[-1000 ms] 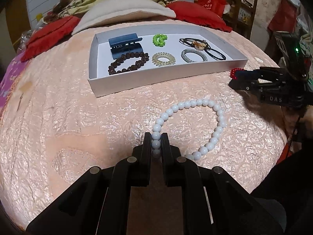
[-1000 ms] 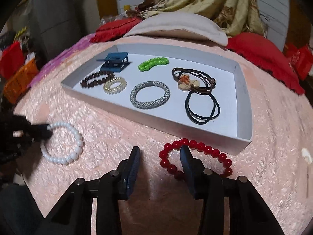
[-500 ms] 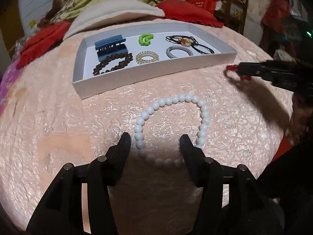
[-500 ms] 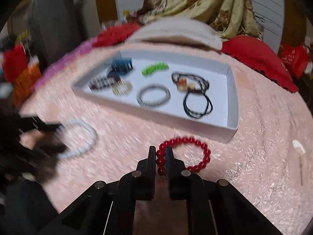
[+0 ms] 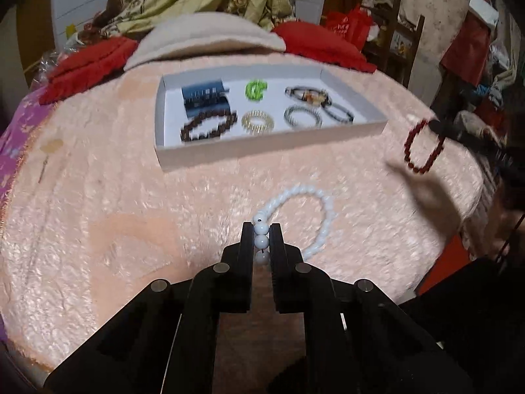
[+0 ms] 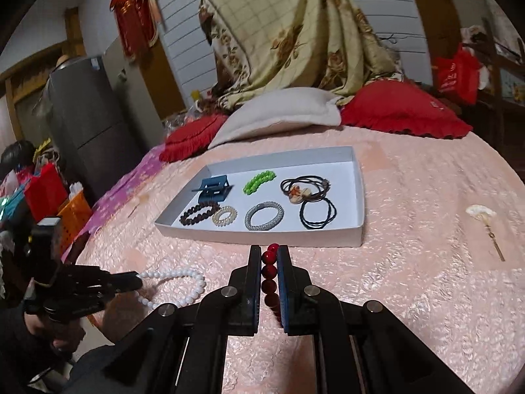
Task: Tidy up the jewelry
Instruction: 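Carry the white and red bracelets into the box and open both tools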
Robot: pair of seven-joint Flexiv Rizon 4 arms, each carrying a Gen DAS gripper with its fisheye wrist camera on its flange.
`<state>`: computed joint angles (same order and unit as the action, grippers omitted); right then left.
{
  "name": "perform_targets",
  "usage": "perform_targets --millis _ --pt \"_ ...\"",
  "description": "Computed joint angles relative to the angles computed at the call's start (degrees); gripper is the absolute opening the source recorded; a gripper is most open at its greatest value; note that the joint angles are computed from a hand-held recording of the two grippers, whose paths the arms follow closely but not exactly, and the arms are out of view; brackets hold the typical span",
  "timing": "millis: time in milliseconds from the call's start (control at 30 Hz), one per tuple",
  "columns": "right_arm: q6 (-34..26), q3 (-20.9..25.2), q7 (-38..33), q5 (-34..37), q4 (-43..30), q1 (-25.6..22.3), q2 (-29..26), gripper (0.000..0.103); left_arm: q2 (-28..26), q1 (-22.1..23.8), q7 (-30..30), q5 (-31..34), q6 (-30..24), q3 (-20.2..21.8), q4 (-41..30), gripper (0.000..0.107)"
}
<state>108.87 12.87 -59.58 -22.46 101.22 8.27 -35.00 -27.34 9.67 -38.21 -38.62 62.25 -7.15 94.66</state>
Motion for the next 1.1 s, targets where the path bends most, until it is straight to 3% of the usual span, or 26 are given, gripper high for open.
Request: perform_targets --millis 200,333,567,1100 --pt "1.7 -2.7 -0.2 2.6 1.6 2.5 1.2 0.009 1.1 -1.6 -7.8 0.9 0.4 1.7 -2.1 0.008" --pt "3.8 -7.6 -2.1 6.6 2.7 7.4 2.2 0.009 2.2 -2.4 -13.7 3.0 1.1 2.9 -2.9 0.007" --pt "2.1 -18.2 -8.5 14.6 3.3 18.6 3.4 0.008 2.3 -5.0 -25.2 14.0 4.7 7.6 -4.2 0.008" --pt "-0.8 -24.2 -12.1 20.3 2.0 24.9 2.7 0.009 1.6 -2.8 -28.2 16.9 3.7 6.1 -4.4 0.008"
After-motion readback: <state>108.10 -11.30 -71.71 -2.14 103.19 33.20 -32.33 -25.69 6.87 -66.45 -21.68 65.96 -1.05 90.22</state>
